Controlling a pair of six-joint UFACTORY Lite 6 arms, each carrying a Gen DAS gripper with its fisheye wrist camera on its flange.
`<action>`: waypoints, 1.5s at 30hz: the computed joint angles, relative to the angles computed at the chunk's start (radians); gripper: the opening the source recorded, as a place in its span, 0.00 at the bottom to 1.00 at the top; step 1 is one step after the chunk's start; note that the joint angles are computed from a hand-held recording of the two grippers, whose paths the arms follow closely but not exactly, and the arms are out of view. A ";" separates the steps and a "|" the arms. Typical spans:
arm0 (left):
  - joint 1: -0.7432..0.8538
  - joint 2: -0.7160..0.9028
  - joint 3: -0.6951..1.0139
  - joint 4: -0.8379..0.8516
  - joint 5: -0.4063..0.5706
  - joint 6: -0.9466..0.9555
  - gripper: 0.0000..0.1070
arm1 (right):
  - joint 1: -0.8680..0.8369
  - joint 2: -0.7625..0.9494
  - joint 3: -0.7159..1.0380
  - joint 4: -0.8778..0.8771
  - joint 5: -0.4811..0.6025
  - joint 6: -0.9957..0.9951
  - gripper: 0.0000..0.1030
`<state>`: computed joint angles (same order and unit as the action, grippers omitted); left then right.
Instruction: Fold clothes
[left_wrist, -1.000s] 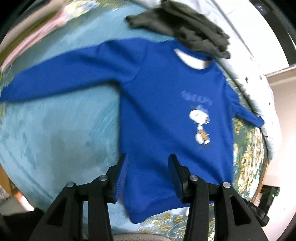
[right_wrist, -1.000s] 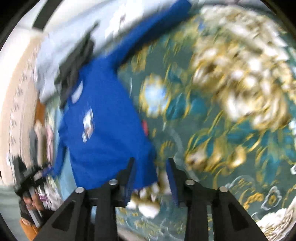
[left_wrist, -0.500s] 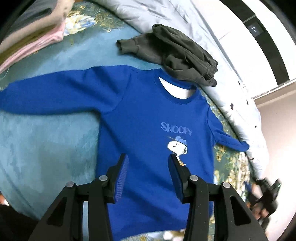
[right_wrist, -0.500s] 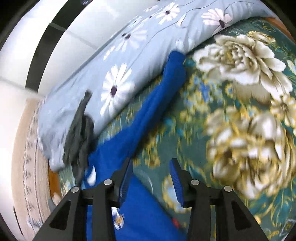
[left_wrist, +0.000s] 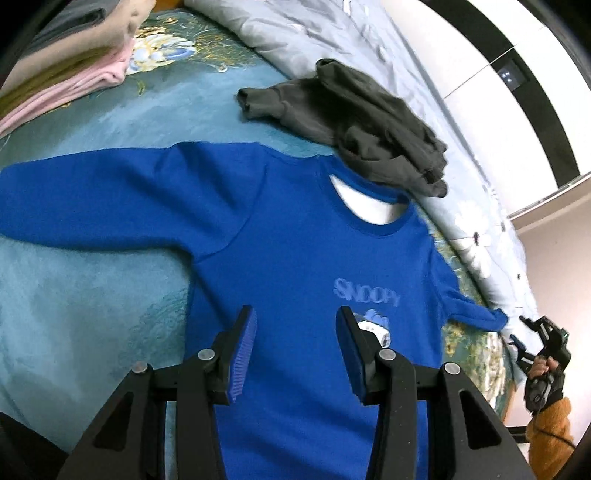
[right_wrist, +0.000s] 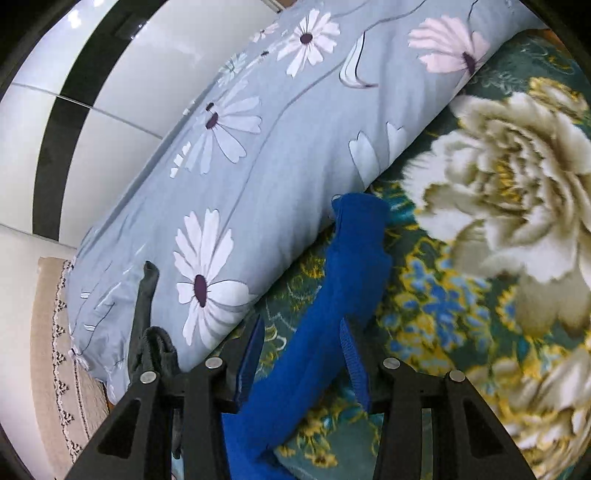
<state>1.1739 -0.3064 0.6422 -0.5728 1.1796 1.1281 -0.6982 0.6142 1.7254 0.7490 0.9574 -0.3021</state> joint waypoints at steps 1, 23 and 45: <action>-0.009 0.001 -0.006 0.004 -0.015 -0.010 0.43 | 0.009 0.032 0.029 -0.007 0.000 0.012 0.44; -0.042 0.069 -0.027 0.031 -0.124 -0.079 0.43 | 0.059 0.188 0.083 -0.286 -0.082 0.333 0.06; 0.079 0.183 0.102 -0.046 0.034 -0.031 0.43 | 0.230 -0.598 -0.347 0.158 -0.091 -0.297 0.05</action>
<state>1.2524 -0.1233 0.7447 -0.6187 1.2140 1.0968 -0.4684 0.0159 1.3780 0.9065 0.8667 -0.5996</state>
